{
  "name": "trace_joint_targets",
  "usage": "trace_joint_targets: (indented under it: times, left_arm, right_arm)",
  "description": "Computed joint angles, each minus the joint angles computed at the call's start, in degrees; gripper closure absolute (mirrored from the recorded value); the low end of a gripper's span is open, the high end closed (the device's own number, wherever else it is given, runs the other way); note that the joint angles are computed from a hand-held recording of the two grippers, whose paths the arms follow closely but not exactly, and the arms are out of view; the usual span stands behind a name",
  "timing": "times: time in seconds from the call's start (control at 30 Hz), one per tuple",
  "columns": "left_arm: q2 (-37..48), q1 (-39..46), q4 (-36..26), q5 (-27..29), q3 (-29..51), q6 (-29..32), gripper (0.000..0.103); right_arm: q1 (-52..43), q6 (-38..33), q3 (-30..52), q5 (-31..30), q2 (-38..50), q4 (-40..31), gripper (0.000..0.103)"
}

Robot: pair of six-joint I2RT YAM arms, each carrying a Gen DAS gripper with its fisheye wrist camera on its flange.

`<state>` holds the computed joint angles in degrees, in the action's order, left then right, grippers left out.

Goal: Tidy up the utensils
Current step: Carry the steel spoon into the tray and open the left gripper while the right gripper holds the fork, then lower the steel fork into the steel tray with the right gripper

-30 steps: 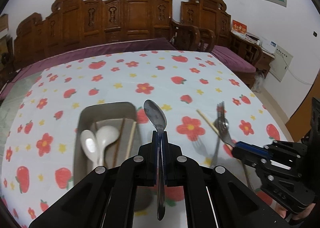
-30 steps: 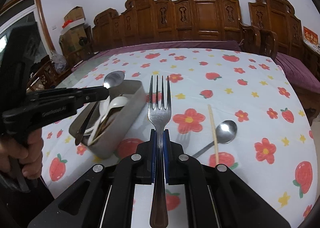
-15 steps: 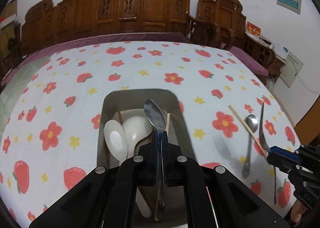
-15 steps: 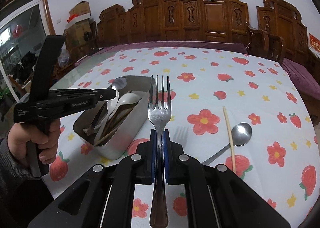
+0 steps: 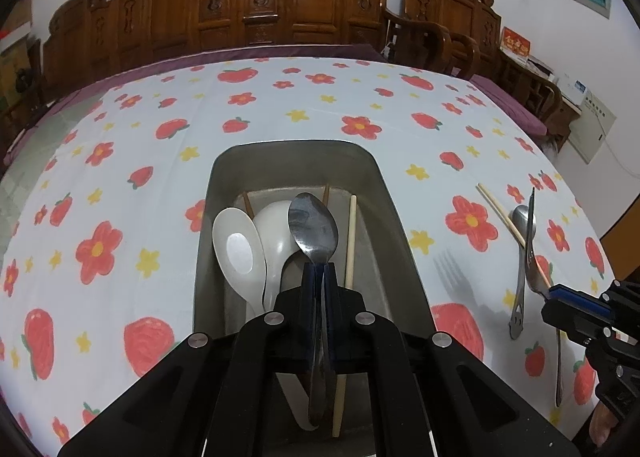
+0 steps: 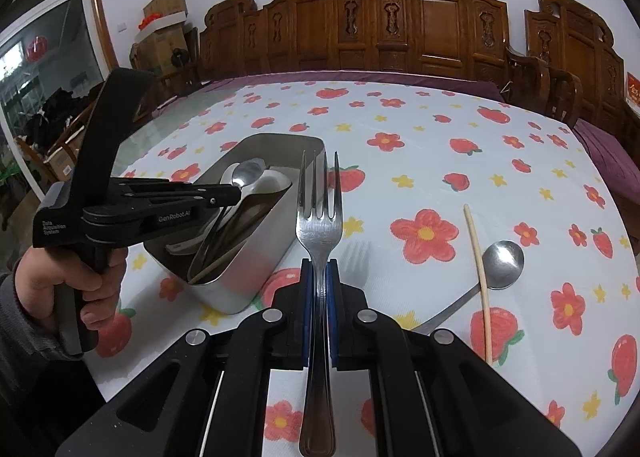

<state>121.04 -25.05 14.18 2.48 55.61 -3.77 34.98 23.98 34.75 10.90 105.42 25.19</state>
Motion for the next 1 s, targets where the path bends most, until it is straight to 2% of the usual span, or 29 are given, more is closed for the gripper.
trace_joint_targets:
  times: [0.07,0.1,0.13,0.27,0.37,0.53,0.6,0.67,0.73,0.9,1.0]
  left_arm:
    - [-0.47,0.22,0.09,0.11,-0.45,0.23,0.096]
    - [-0.79,0.27,0.24,0.11,-0.78,0.25,0.089]
    - [-1.37,0.39,0.75,0.06,-1.45,0.33,0.086]
    - [-3.69,0.59,1.85,-0.58,-3.61,1.45,0.085]
    - [-6.06,0.96,3.14,-1.60,-5.68,2.66,0.077]
    - [-10.03,2.96,3.81,-1.50,-8.21,4.44,0.071]
    - [-11.42,4.03,4.27,-1.18,-9.10,4.89,0.057]
    - [-12.52,5.00,4.56,-1.16,-9.68,5.59,0.057]
    - [-13.38,6.21,4.44,-0.79,-9.95,6.00,0.050]
    - [-15.09,9.26,5.28,1.69,-10.66,6.09,0.022]
    - [-16.26,11.06,5.92,3.59,-11.33,6.41,0.015]
  right_arm:
    - [0.05,0.02,0.18,0.17,0.06,-0.19,0.095]
    - [0.05,0.03,0.20,0.21,0.11,-0.15,0.095]
    - [0.08,0.04,0.20,0.29,0.16,-0.09,0.095]
    - [0.45,0.25,0.56,0.81,0.01,-0.81,0.095]
    - [0.92,0.42,1.08,1.17,-0.53,-1.54,0.095]
    - [2.36,-0.06,3.91,1.67,-0.57,-4.12,0.095]
    - [2.70,0.38,5.58,1.69,-0.02,-5.17,0.095]
    - [2.98,0.94,7.11,1.39,0.52,-5.73,0.095]
    - [3.59,0.92,9.53,1.66,1.43,-6.85,0.095]
    - [3.62,0.05,15.69,1.14,3.79,-10.23,0.095]
    - [3.44,-0.25,18.84,0.86,5.42,-11.86,0.095]
